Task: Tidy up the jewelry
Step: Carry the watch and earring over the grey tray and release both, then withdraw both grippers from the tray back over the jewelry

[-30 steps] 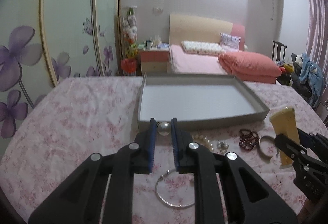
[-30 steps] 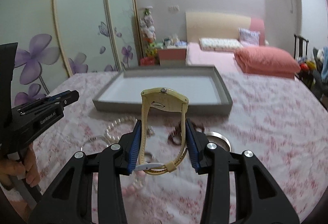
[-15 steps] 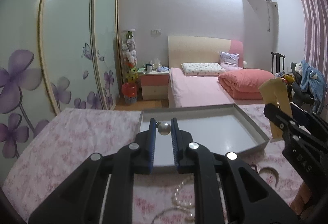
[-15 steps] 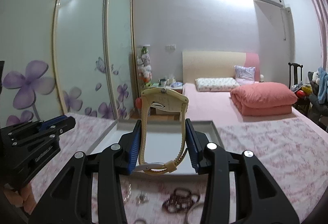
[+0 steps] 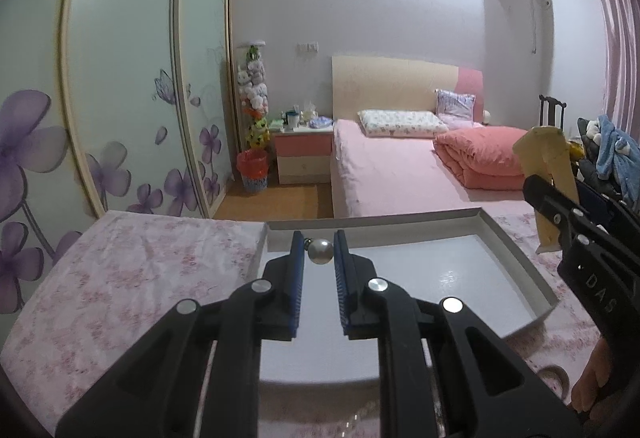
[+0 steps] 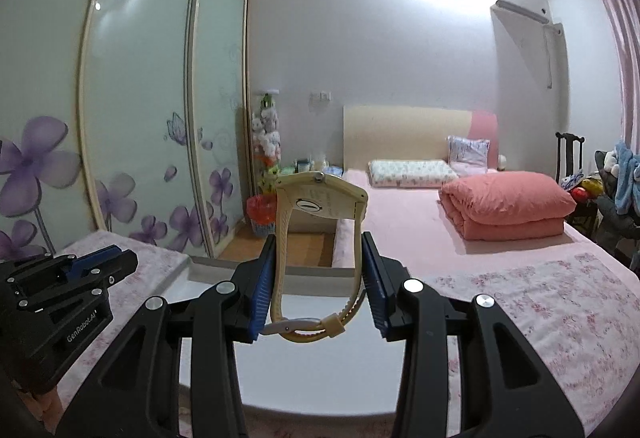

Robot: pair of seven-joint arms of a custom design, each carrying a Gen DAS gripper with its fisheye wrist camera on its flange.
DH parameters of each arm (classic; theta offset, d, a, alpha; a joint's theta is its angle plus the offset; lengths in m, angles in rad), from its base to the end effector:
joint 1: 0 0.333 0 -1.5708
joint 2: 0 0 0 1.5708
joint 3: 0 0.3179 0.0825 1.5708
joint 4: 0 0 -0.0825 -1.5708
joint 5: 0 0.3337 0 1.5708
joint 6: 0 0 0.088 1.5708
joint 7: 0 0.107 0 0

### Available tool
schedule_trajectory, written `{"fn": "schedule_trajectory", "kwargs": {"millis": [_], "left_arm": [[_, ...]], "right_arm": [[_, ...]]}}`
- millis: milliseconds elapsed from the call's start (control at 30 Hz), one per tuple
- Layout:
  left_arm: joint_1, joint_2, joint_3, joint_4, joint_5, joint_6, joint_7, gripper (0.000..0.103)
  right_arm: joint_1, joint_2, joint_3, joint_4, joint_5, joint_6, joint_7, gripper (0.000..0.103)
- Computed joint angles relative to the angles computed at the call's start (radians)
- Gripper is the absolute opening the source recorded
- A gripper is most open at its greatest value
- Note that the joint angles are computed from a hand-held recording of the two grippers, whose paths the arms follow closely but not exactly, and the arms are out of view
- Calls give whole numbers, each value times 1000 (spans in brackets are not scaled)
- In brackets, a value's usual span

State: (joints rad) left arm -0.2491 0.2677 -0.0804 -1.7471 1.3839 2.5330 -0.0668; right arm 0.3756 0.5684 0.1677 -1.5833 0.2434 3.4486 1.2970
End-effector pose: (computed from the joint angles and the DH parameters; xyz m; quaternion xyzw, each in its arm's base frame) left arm 0.5904 -0.2079 0.4922 -0.6899 0.5039 -0.2917 0.4302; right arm 0.6198 0.3034 0.4965 -0.6739 0.4296 -0.3071 0.5168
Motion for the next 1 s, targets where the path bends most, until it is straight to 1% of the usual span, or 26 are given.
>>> {"fn": "schedule_trajectory", "kwargs": {"millis": [33,67,133,167,200,233,267,300,367,467,500,533,567,600,633,667,700,767,833,867,933,967,1000], "left_arm": [[12,23,0,23,-27,17,24,15],[19,37,4,32,-43,35,38,15],[32,80,9,71,-106,66,91,15],[44,106,10,93,-152,92,134,15],[50,125,12,110,-194,110,173,15],[61,151,7,132,-256,125,230,15],[67,165,10,136,-289,144,258,16],[75,185,5,153,-339,153,304,16],[88,214,0,173,-417,169,374,16],[91,249,2,203,-507,171,455,17],[85,254,13,204,-519,174,465,18],[76,258,24,206,-529,175,473,24],[69,263,32,210,-544,174,485,29],[60,265,44,211,-555,174,488,38],[51,261,59,203,-562,182,485,42],[43,251,72,190,-565,189,479,45],[37,241,83,176,-567,195,474,47],[26,198,105,124,-552,213,444,47],[21,149,122,63,-518,233,400,50],[13,105,136,10,-481,243,355,51],[17,44,132,-59,-428,245,302,54],[16,2,131,-107,-388,240,266,55],[16,-38,127,-152,-348,233,230,58]], "right_arm": [[28,14,-37,33,15,-46,-3,42],[59,36,-85,85,28,-127,-2,42],[80,66,-126,156,32,-257,17,42],[80,83,-135,197,27,-334,30,42],[89,107,-159,251,19,-427,62,42],[86,130,-166,299,6,-505,87,42],[74,145,-156,332,-1,-560,98,42],[60,171,-143,386,-5,-641,112,42],[49,211,-137,467,-22,-760,145,42],[49,245,-140,524,-52,-838,183,43],[53,256,-147,546,-66,-870,198,44],[54,271,-151,573,-79,-900,209,47],[52,284,-150,595,-87,-917,214,49],[53,283,-150,591,-94,-921,219,53],[52,276,-148,578,-98,-912,219,58],[47,269,-142,565,-98,-901,214,60],[43,241,-137,518,-94,-872,208,61],[27,193,-119,442,-77,-825,191,61],[1,126,-95,343,-43,-756,159,61],[-5,95,-89,296,-31,-721,149,61],[-37,5,-55,156,14,-625,94,61],[-38,-48,-58,76,70,-578,36,61],[-68,-74,-25,32,58,-545,30,61]]}}
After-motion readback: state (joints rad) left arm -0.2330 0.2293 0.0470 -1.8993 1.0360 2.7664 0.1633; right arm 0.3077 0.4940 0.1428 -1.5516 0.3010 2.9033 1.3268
